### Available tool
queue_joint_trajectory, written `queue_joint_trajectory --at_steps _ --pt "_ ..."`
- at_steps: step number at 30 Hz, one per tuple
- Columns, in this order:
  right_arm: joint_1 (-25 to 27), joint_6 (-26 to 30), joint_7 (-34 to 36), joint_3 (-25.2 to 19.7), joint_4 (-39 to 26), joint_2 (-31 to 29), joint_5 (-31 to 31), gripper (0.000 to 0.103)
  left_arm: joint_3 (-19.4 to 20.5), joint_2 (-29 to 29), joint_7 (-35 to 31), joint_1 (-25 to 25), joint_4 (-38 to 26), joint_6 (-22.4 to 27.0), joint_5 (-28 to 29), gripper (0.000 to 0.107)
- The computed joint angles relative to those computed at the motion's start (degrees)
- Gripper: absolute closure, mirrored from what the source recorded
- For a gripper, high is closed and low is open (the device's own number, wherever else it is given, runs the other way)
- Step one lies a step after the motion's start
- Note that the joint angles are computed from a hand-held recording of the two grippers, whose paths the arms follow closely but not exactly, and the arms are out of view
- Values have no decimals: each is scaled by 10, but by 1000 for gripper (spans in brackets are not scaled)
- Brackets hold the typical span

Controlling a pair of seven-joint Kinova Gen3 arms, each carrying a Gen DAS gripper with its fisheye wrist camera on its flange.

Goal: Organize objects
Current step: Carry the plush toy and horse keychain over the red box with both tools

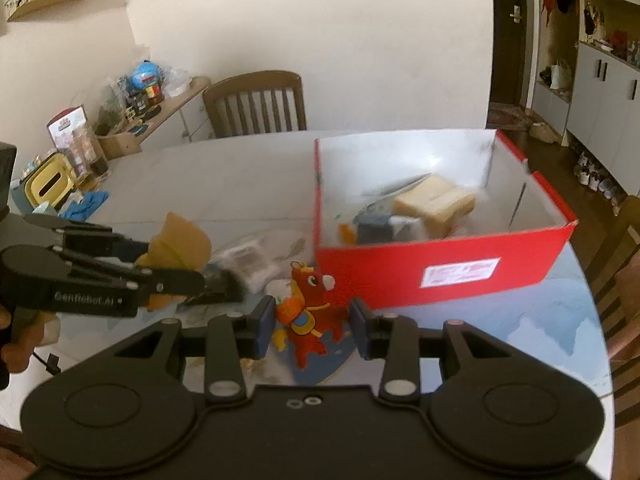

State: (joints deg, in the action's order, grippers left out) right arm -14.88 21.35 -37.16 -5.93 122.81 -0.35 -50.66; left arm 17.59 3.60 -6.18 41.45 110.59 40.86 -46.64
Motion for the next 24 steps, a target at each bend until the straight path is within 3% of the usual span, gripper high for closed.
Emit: queue_joint_trajectory --at_steps 11,19,24 --pt "77 77 104 29 -61 30 -38 64 -31 77 -32 50 -116 34 -29 62" --pt "140 105 182 21 -114 73 -82 64 -73 137 -88 80 -206 47 -8 62" --pt "161 109 181 8 -156 111 -67 64 -97 175 -127 89 -261 57 18 62"
